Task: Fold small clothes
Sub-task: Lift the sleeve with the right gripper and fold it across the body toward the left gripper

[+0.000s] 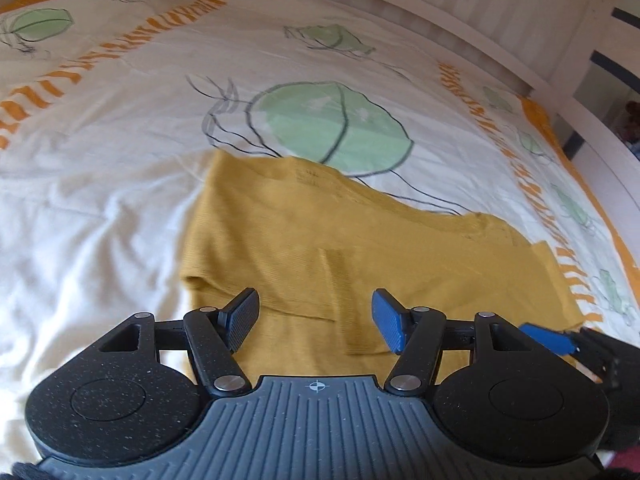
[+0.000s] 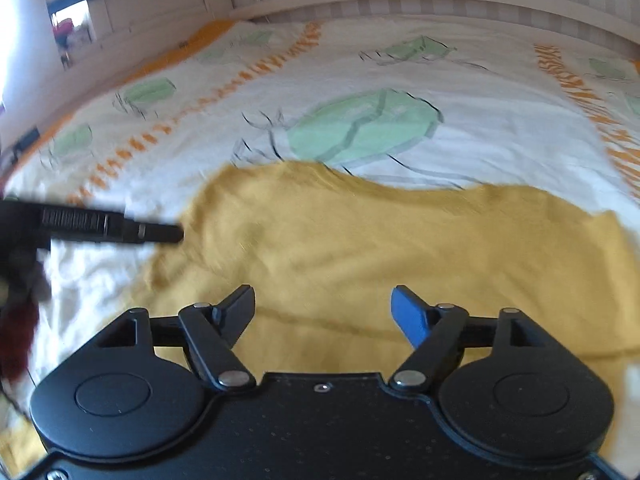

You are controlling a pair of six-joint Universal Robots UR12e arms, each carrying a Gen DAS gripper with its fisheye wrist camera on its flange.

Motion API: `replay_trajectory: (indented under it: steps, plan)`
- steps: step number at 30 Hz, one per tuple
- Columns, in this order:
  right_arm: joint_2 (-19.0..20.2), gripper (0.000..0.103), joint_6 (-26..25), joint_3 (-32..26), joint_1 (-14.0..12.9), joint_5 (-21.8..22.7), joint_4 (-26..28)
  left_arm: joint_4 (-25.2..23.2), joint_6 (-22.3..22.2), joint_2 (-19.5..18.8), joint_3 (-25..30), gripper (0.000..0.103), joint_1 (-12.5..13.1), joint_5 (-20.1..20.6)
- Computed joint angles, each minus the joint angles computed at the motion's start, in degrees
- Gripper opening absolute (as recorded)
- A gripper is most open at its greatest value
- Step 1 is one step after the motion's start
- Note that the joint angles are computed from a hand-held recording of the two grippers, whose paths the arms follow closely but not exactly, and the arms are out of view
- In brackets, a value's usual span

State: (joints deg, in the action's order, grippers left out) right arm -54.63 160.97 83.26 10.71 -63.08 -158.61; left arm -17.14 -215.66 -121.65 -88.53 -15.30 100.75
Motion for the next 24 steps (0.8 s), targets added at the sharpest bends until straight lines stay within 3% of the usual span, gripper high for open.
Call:
replay_trajectory:
  steps: [8, 9, 14, 17, 19, 24]
  plan:
    - [-1.9, 0.098, -5.8, 5.7, -0.5, -7.2, -3.4, -2.5, 1.1, -3.1, 3.5, 0.06, -0.6, -2.6]
    - [-1.8, 0.103, -5.5, 6.3, -0.6, -7.1, -4.5, -2.5, 1.0, -3.3, 3.7, 0.06, -0.6, -3.0]
    - [-1.3, 0.103, -1.7, 7.2, -1.7, -3.8, -6.8, -4.5, 0.1, -4.3, 5.1, 0.058, -0.3, -5.5]
    - [-1.2, 0.103, -1.8, 7.4, -2.0, -3.1, -7.5, -5.6, 1.6, -4.5, 5.8, 0.041, -0.7, -4.2]
    - [-1.1, 0.103, -1.6, 7.5, -2.1, -2.6, -7.7, -5.4, 1.3, -4.5, 5.9, 0.018, -0.7, -4.3]
    - [-1.0, 0.103, -1.2, 7.6, -2.2, -2.2, -8.3, -2.8, 2.3, -4.3, 5.6, 0.01, -1.3, -2.3]
